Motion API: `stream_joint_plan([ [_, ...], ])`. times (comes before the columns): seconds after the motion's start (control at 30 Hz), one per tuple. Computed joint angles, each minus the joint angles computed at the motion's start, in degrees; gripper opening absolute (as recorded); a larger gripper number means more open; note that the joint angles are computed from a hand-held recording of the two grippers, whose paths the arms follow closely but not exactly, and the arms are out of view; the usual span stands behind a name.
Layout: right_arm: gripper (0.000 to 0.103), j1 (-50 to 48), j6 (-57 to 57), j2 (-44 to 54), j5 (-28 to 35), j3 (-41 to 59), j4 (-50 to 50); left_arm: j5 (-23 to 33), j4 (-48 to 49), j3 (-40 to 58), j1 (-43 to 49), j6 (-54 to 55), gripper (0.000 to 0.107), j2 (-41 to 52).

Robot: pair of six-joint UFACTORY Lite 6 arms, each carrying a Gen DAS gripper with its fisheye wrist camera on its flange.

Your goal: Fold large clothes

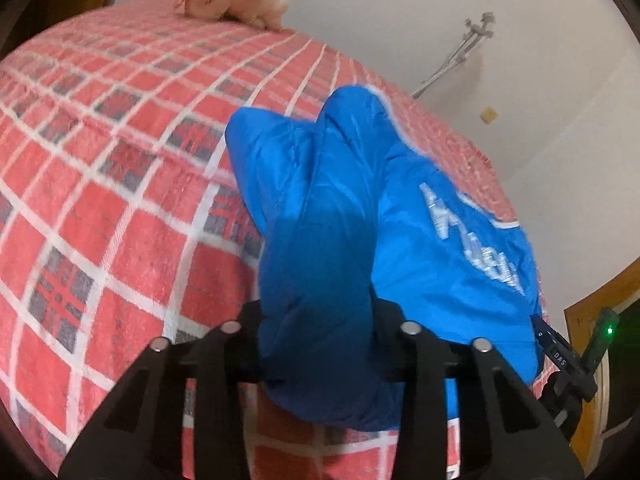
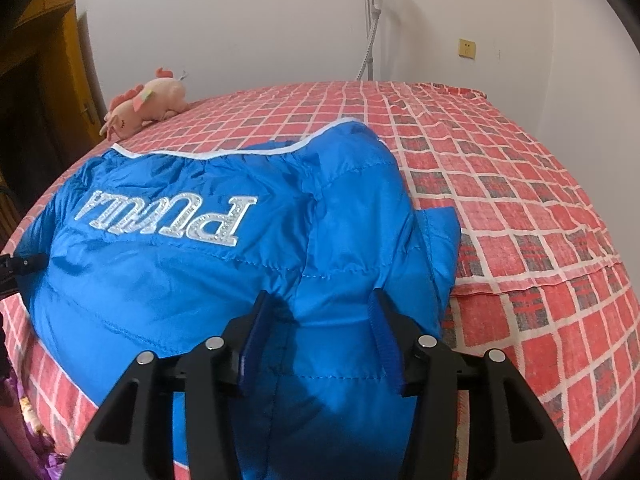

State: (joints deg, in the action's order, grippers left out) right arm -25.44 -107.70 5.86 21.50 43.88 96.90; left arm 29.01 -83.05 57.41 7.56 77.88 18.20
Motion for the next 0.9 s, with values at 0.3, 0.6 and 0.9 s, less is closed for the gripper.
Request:
stream_joint_plan([
  [0.3,0.053,-8.24,9.77,-8.6,7.34,-1.21,-12.87,-3.36,3.89,-0.77,-8.18,-6.3,0.03,-12.23],
  [0.6,0.054,-12.8,10.94,-12.13,10.71,-2.81,-16.61,-11.2,21.85,9.1,-29.02,-23.98,0.03,-11.97],
  [0.9,0.054,-13.32,9.02,-7.8,10.92,-2.34,-16.87,-12.42,46.34,24.72,-43.17,-47.76,0.03,7.01],
])
